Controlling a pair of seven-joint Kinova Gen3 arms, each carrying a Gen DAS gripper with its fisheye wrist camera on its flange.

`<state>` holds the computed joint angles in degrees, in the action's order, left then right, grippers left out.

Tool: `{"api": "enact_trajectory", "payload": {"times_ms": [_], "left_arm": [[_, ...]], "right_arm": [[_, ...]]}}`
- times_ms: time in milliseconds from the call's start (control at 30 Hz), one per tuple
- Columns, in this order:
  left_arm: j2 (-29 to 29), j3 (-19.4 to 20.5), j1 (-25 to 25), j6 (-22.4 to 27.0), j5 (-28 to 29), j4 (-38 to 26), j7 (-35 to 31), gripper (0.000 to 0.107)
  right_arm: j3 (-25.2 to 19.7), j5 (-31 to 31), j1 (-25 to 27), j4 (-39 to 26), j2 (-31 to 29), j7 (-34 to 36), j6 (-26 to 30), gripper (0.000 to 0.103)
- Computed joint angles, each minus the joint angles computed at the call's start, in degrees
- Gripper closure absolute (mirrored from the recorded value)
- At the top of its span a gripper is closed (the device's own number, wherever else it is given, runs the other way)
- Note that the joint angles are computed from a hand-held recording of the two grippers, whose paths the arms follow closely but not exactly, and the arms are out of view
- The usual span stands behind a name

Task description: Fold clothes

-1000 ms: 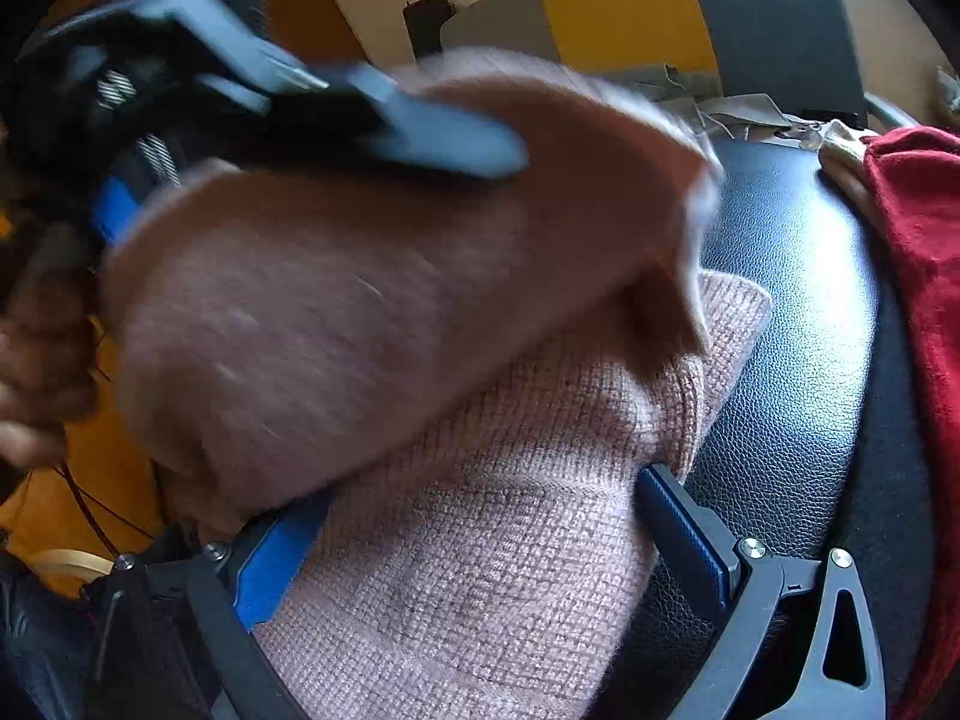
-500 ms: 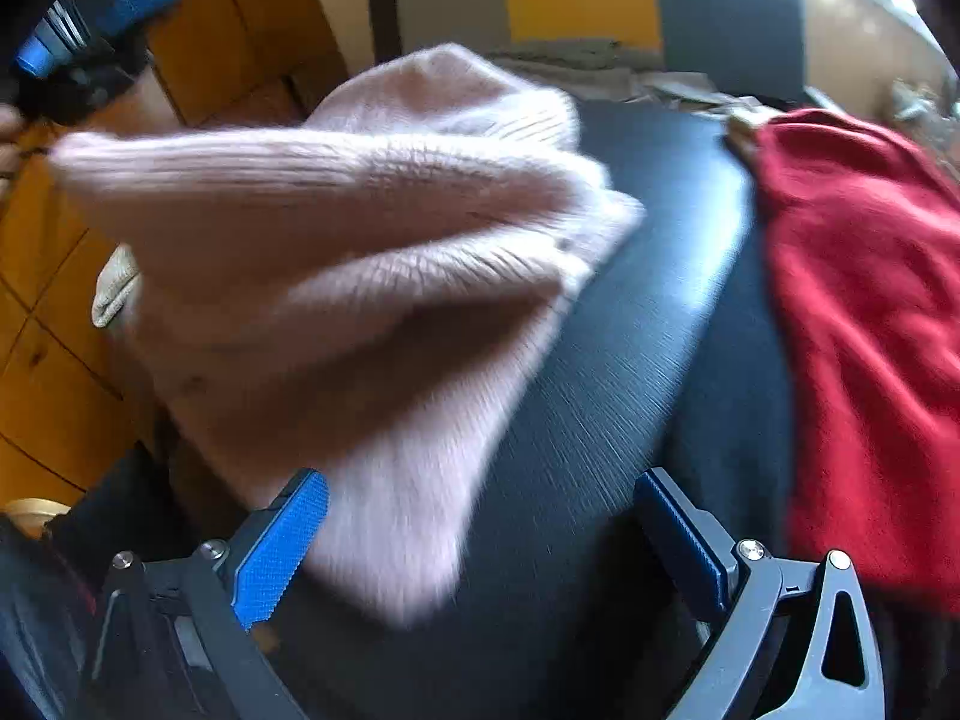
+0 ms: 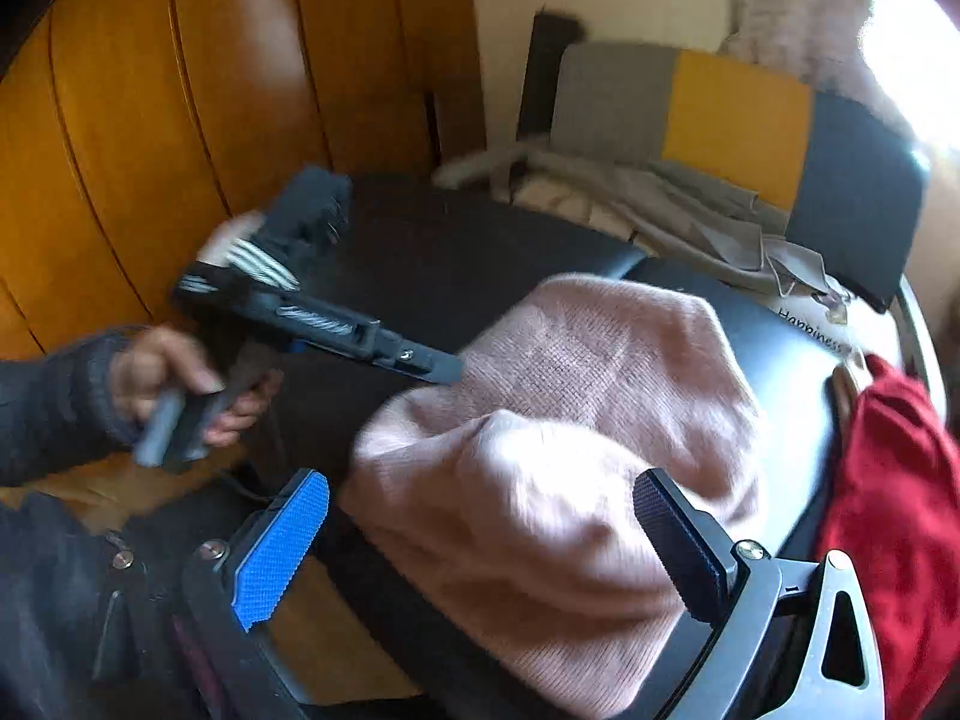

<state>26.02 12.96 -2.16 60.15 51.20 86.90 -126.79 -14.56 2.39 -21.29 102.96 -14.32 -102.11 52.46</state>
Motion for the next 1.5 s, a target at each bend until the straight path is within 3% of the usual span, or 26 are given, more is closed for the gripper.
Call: {"api": "enact_trajectory", "payload": {"times_ms": [67,100,200,367,467,567,667,700,767,800,833,900,1000,1133,1200,1267,1400,1500], "left_arm": [[-0.31,1.0,-0.53,-0.01,1.39,0.57,-3.48,0.072],[-0.44,1.34,-0.69,0.11,2.03,0.77,-5.23,0.071],[-0.62,1.37,0.97,-0.57,0.38,0.75,-9.7,0.07],[-0.28,1.48,3.35,-0.07,-4.73,0.93,-14.91,0.07],[-3.19,1.55,5.05,-2.98,-7.6,3.99,-20.38,0.07],[-5.38,1.09,4.61,-4.15,-4.61,7.45,-25.5,0.07],[-3.34,2.99,1.84,-1.13,-0.55,8.5,-25.91,0.068],[-3.87,1.58,2.93,-1.76,0.26,9.34,-26.98,0.068],[-4.85,0.63,3.8,-3.96,1.71,11.44,-28.93,0.068],[-4.68,0.98,3.22,-3.91,2.68,11.93,-29.11,0.068],[-4.57,0.78,3.11,-3.61,3.25,12.06,-29.1,0.067],[-4.86,0.47,3.21,-3.57,3.97,12.59,-29.11,0.067],[-5.58,0.36,3.75,-4.3,4.82,13.43,-30.0,0.066],[-6.06,0.42,5.18,-6.44,5.83,14.7,-31.32,0.064],[-6.02,0.29,5.39,-6.62,5.82,14.75,-31.44,0.064],[-5.94,0.05,5.27,-6.07,5.23,14.31,-31.31,0.063],[-6.4,0.35,6.6,-8.19,4.39,14.27,-30.99,0.063],[-7.48,0.9,6.3,-9.49,6.0,15.85,-33.37,0.063]], "right_arm": [[0.51,1.84,-0.33,-2.27,4.0,-2.3,4.66,0.064],[2.36,1.36,-1.71,-2.16,4.4,-3.34,6.6,0.082],[7.89,-3.78,-3.97,2.42,0.25,-3.0,6.83,0.082],[5.22,-11.34,6.2,15.69,-9.31,-8.28,6.27,0.082],[5.71,-14.74,8.01,23.26,-12.91,-10.17,1.34,0.088],[4.01,-13.86,8.24,25.25,-15.15,-13.05,-1.1,0.088],[7.48,-15.4,6.27,24.27,-15.91,-10.8,1.07,0.084],[9.26,-16.06,6.19,23.27,-16.85,-10.04,2.53,0.079],[11.11,-15.74,6.43,21.43,-18.9,-10.05,4.12,0.048],[11.59,-15.45,7.09,20.62,-20.26,-9.72,3.74,0.026],[12.33,-14.64,6.69,20.16,-21.51,-10.13,2.45,0.019],[13.7,-15.41,7.15,19.64,-21.91,-8.15,-2.11,0.019],[14.78,-21.77,11.21,19.29,-18.96,-1.29,-9.1,0.019],[18.38,-26.67,7.94,23.02,-12.83,-1.84,-17.51,0.019],[19.67,-26.7,5.45,24.66,-10.03,-4.47,-20.22,0.026],[19.16,-27.81,4.15,26.56,-9.26,-5.21,-24.0,0.049],[11.29,-21.18,10.67,23.04,-6.99,-10.31,-22.93,0.085],[3.48,-14.19,17.85,18.1,-7.1,-12.54,-18.11,0.089]]}}
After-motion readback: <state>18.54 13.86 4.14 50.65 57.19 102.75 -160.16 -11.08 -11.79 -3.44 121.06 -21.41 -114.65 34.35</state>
